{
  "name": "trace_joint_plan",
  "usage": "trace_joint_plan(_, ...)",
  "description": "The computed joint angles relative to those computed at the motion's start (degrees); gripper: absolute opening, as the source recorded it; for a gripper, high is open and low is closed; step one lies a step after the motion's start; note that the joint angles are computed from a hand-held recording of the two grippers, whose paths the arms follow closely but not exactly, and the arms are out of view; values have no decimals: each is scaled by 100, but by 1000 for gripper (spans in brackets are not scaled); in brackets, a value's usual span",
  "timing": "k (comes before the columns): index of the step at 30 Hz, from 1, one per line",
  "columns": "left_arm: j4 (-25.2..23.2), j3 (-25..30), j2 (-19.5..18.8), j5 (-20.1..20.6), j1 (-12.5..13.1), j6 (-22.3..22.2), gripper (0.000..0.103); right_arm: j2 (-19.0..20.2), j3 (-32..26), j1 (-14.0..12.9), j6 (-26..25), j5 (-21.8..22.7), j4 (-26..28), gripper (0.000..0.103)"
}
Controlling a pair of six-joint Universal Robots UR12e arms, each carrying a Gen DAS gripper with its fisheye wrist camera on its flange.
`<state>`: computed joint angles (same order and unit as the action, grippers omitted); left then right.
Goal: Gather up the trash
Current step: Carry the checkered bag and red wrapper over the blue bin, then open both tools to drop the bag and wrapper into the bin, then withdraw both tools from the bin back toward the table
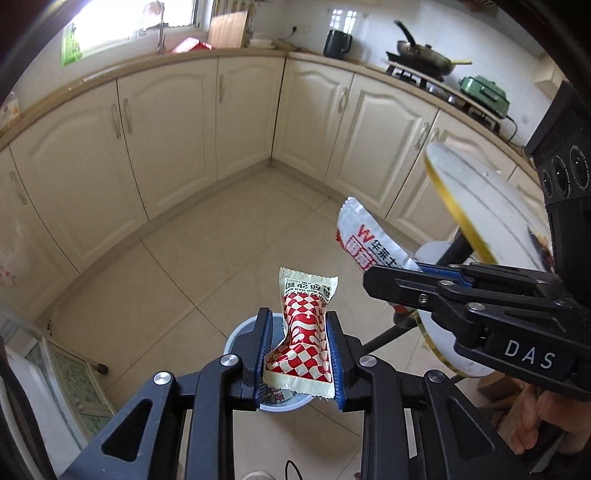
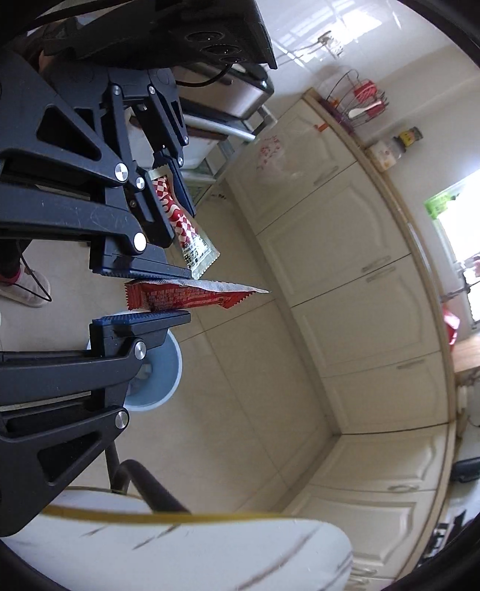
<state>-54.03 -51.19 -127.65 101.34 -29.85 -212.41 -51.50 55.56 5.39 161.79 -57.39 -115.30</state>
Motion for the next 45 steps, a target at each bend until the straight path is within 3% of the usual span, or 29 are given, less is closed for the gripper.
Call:
trace_joint_plan(3, -123, 141, -118, -110, 83, -6, 25, 236, -222, 22, 86, -110, 68, 19)
trace_joint_plan(6, -455, 371, -244, -211, 145, -85, 36, 471, -480, 41, 247, -167, 148, 25)
trace_joint_plan(8, -547, 500, -317, -140, 157, -136, 50, 521, -497, 40, 389, -249, 55, 44)
trace_joint_plan(9, -518, 473, -300, -172, 170, -145, 58, 528, -497, 44, 428, -311, -12, 45)
trace_joint_plan(15, -336, 353, -186, 68, 114, -161, 60, 321, -253, 1, 560, -434, -482, 50)
trace_joint_plan(18, -183, 366, -117, 456, -38, -194, 60, 88, -24, -28, 625, -562, -851, 57)
trace_joint_plan(27, 649, 229, 243, 1812, -713, 3, 69, -978, 1040, -284, 830, -678, -2183, 68)
trace_joint_plan(30, 984, 280, 263, 2248, -968, 232, 76, -1373, 1425, -387, 926, -761, -2683, 80)
trace_joint_plan(33, 1301, 292, 283, 2708, -1265, 430, 85, -1746, 1777, -505, 1072, -773, -3159, 81)
trace_joint_plan(36, 1621, 284, 298, 3217, -1559, 647, 97, -2139, 2151, -586, 1159, -988, -3672, 101)
trace_joint_plan(38, 1896, 225, 317, 3525, -1775, 750, 102, -2395, 2393, -645, 1201, -1066, -3972, 101)
trace_joint_plan(45, 2682, 431, 99, 4294, -2381, 1262, 102, -3090, 2955, -871, 1312, -1205, -4643, 103)
